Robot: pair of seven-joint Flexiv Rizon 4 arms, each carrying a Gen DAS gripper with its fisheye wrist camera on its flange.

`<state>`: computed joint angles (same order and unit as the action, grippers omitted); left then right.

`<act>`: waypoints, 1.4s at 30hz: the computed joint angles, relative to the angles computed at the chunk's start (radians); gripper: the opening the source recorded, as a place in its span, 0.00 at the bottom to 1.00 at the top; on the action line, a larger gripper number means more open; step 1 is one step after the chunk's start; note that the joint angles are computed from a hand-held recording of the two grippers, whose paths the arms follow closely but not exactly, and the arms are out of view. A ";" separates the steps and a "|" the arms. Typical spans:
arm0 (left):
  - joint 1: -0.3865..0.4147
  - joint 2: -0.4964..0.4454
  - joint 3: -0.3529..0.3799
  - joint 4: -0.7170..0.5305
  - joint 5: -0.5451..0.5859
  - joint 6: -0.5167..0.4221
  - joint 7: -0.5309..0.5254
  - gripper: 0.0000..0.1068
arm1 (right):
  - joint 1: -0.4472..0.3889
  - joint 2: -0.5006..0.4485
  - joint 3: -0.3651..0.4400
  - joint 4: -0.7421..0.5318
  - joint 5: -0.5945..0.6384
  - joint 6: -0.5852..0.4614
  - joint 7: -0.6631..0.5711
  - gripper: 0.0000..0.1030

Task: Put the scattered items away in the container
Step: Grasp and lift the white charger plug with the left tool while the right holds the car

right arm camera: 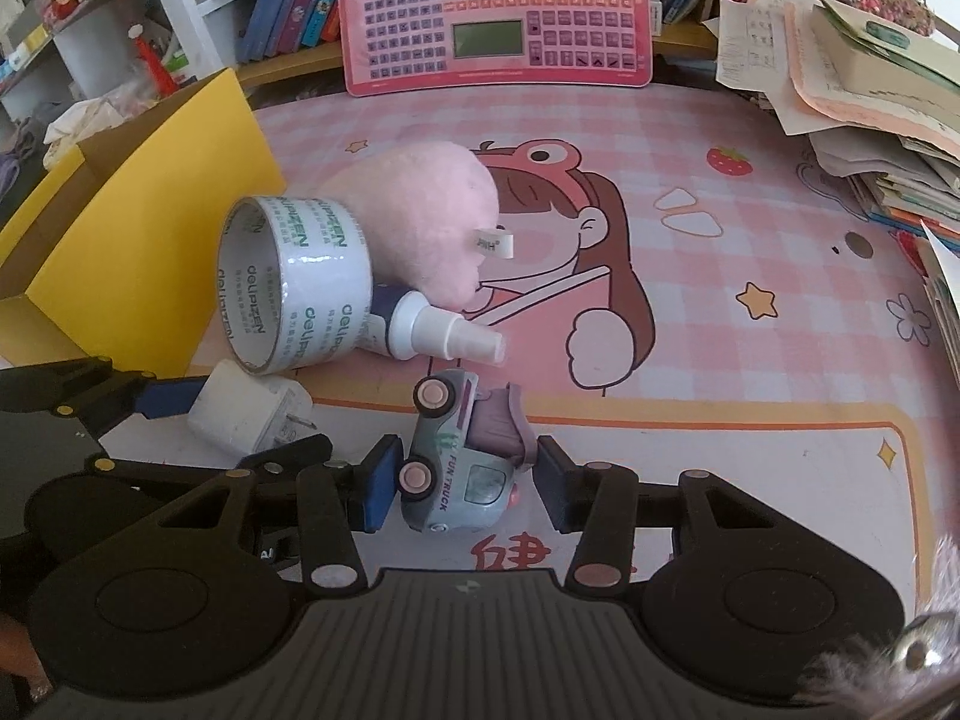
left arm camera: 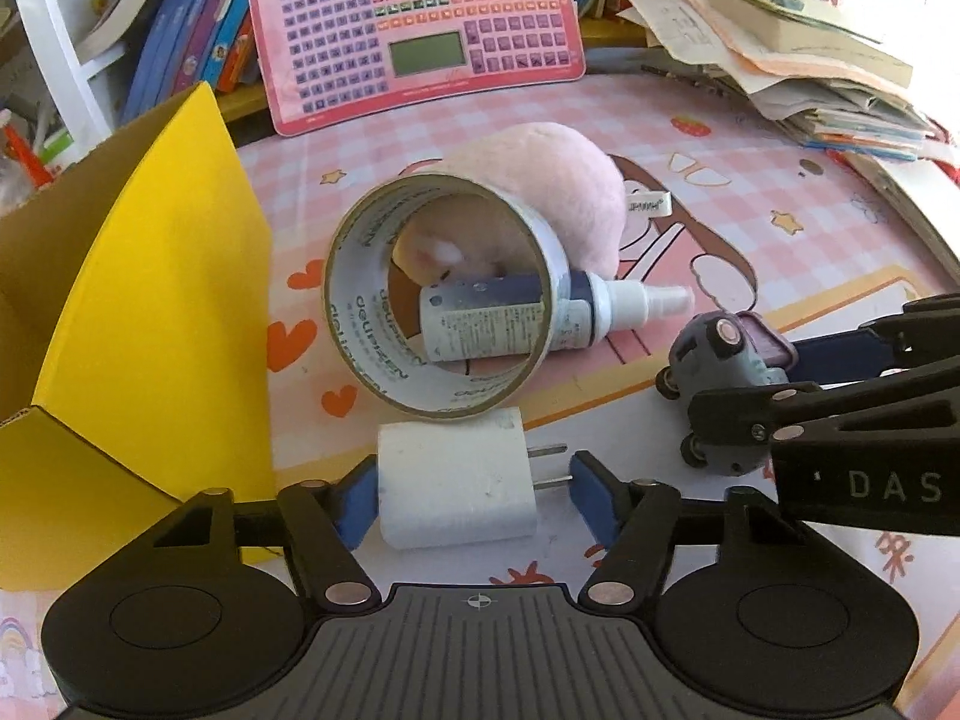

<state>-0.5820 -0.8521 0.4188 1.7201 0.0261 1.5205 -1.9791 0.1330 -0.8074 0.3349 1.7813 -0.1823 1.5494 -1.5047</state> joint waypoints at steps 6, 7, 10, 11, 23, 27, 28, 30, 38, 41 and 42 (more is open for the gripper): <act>0.079 0.055 -0.109 0.069 -0.017 0.053 0.057 0.61 | 0.009 0.007 -0.012 0.013 -0.002 0.017 0.006 0.44; 0.084 0.061 -0.117 0.080 -0.022 0.059 0.066 0.61 | 0.009 0.009 -0.013 0.016 -0.002 0.021 0.007 0.44; 0.100 0.083 -0.142 0.116 -0.044 0.079 0.090 0.61 | 0.005 0.013 -0.006 0.024 -0.003 0.025 0.009 0.44; 0.100 0.088 -0.144 0.127 -0.051 0.084 0.096 0.61 | 0.003 0.013 -0.003 0.026 -0.003 0.029 0.010 0.44; 0.091 0.160 -0.166 0.267 -0.119 0.195 0.197 0.62 | 0.049 0.066 -0.040 0.118 -0.022 0.104 0.048 0.44; 0.125 0.184 -0.211 0.322 -0.143 0.258 0.240 0.62 | 0.101 0.102 -0.095 0.174 -0.022 0.142 0.092 0.44; 0.137 0.190 -0.226 0.338 -0.148 0.276 0.250 0.62 | 0.120 0.113 -0.114 0.191 -0.022 0.153 0.105 0.44; 0.166 0.204 -0.259 0.367 -0.156 0.307 0.270 0.62 | 0.145 0.132 -0.141 0.220 -0.024 0.172 0.122 0.44; 0.263 0.255 -0.366 0.488 -0.192 0.423 0.331 0.62 | 0.286 0.200 -0.266 0.324 -0.007 0.238 0.185 0.44; 0.300 0.272 -0.405 0.532 -0.193 0.453 0.349 0.62 | 0.350 0.221 -0.313 0.358 0.012 0.259 0.199 0.44; 0.312 0.279 -0.416 0.549 -0.189 0.468 0.351 0.62 | 0.374 0.229 -0.329 0.370 0.022 0.266 0.203 0.44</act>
<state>-0.2698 -0.5733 0.0030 2.2693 -0.1633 1.9881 -1.6277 0.5067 -0.5788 0.0057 2.1514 -0.1607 1.8154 -1.3013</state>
